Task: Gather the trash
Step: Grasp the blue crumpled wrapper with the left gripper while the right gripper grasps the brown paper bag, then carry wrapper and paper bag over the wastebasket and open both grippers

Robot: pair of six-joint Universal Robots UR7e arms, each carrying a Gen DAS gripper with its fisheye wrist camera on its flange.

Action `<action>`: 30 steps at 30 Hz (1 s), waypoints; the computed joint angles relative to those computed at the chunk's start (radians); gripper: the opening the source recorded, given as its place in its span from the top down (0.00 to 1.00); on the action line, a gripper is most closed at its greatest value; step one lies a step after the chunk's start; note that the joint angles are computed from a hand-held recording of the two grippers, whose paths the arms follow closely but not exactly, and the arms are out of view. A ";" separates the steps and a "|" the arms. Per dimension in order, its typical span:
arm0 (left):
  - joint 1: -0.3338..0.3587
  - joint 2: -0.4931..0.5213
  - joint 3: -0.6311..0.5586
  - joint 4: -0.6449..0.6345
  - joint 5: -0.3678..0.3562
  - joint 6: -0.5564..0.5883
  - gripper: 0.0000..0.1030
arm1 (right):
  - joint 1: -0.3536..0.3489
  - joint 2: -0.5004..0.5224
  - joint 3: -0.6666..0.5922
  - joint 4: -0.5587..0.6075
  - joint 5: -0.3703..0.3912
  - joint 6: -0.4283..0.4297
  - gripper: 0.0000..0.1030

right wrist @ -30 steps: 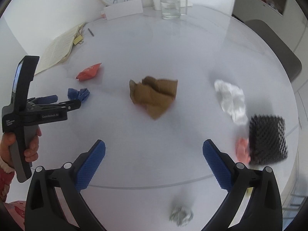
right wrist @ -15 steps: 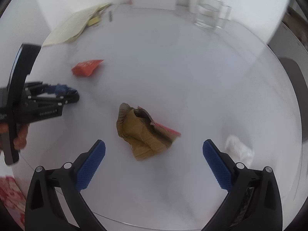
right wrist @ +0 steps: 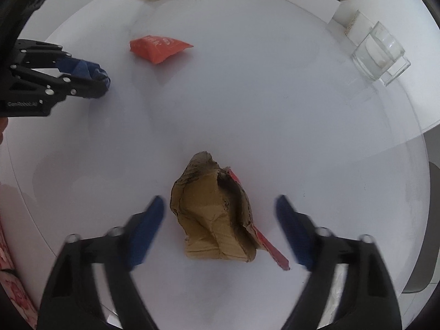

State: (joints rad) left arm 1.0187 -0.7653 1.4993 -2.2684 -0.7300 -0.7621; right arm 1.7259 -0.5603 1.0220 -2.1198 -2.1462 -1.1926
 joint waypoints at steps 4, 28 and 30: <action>-0.014 -0.008 0.009 -0.005 0.005 0.007 0.62 | -0.005 -0.008 -0.002 0.003 0.016 0.052 0.47; -0.276 0.108 0.026 -0.054 -0.302 0.264 0.62 | -0.219 -0.834 0.784 -0.228 0.178 0.619 0.47; -0.303 0.146 0.002 -0.051 -0.342 0.295 0.62 | -0.256 -0.905 0.834 -0.233 0.170 0.632 0.47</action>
State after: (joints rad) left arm 0.7159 -0.6194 1.5013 -2.3198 -1.0717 -0.4669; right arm 1.4699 -1.4656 1.8563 -2.3526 -1.9763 -0.5608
